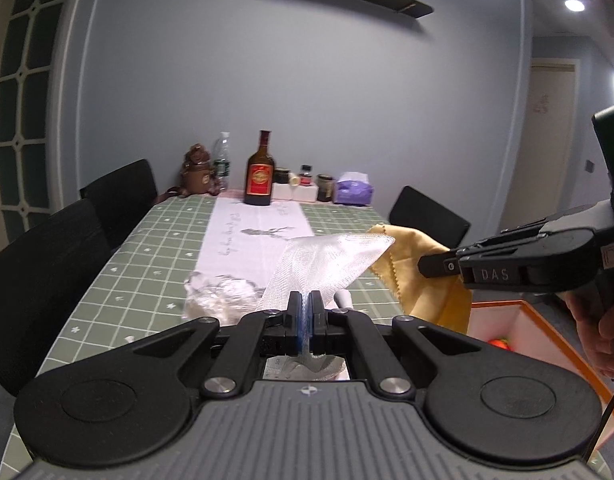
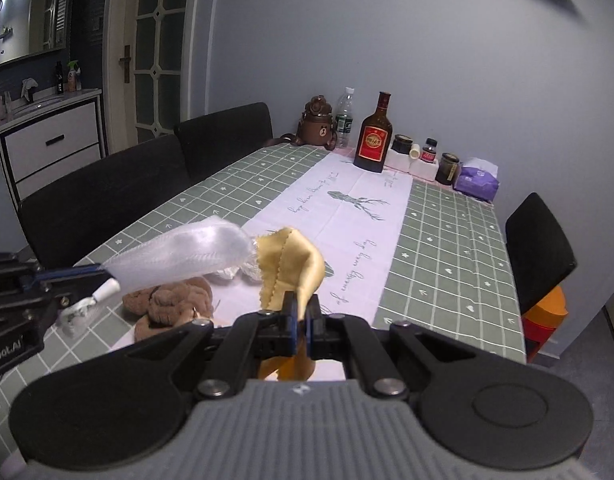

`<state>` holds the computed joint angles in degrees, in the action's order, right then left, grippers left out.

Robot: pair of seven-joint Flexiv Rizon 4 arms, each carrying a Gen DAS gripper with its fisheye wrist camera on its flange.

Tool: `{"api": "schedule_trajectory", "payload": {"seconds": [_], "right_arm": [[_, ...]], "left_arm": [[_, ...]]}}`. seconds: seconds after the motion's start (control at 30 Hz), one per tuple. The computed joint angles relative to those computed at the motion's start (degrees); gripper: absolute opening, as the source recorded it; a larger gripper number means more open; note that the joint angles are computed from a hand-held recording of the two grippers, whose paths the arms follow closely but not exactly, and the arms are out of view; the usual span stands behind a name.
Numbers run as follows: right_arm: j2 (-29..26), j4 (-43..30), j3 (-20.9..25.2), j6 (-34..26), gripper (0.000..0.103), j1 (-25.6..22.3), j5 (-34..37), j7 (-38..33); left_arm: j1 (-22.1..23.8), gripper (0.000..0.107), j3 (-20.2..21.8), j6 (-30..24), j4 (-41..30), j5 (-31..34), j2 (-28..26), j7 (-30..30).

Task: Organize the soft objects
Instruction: 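Lift the plastic bag with the left gripper while the right lifts the yellow cloth toward the box, then open both grippers over the orange box to drop the bag and cloth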

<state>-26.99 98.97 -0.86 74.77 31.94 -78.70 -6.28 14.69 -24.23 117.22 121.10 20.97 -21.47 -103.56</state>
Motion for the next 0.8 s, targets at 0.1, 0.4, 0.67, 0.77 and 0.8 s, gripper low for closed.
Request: {"api": "schedule_trajectory", "payload": {"seconds": [0.1, 0.4, 0.67, 0.77, 0.8], "right_arm": [[3.5, 4.5, 0.9, -0.6, 0.001, -1.0, -0.2, 0.3], [10.7, 15.9, 3.9, -4.6, 0.001, -7.4, 0.6, 3.3], [10.6, 20.4, 3.3, -1.3, 0.001, -13.3, 0.5, 6.8], [9.0, 20.6, 2.7, -0.2, 0.001, -14.4, 1.5, 6.7], [8.4, 20.6, 2.5, 0.3, 0.001, -14.7, 2.1, 6.3]], "left_arm": [[2.5, 0.002, -4.4, -0.8, -0.1, 2.7, 0.1, -0.8], [5.0, 0.002, -18.7, -9.8, -4.5, 3.9, -7.4, 7.4], [-6.2, 0.002, -15.0, -20.4, -13.2, -2.0, -12.9, 16.9], [-11.4, 0.002, -10.5, -23.6, -16.4, -4.6, -14.1, 18.7], [-12.9, 0.002, -9.1, -24.6, -17.1, -5.5, -14.3, 19.1]]}}
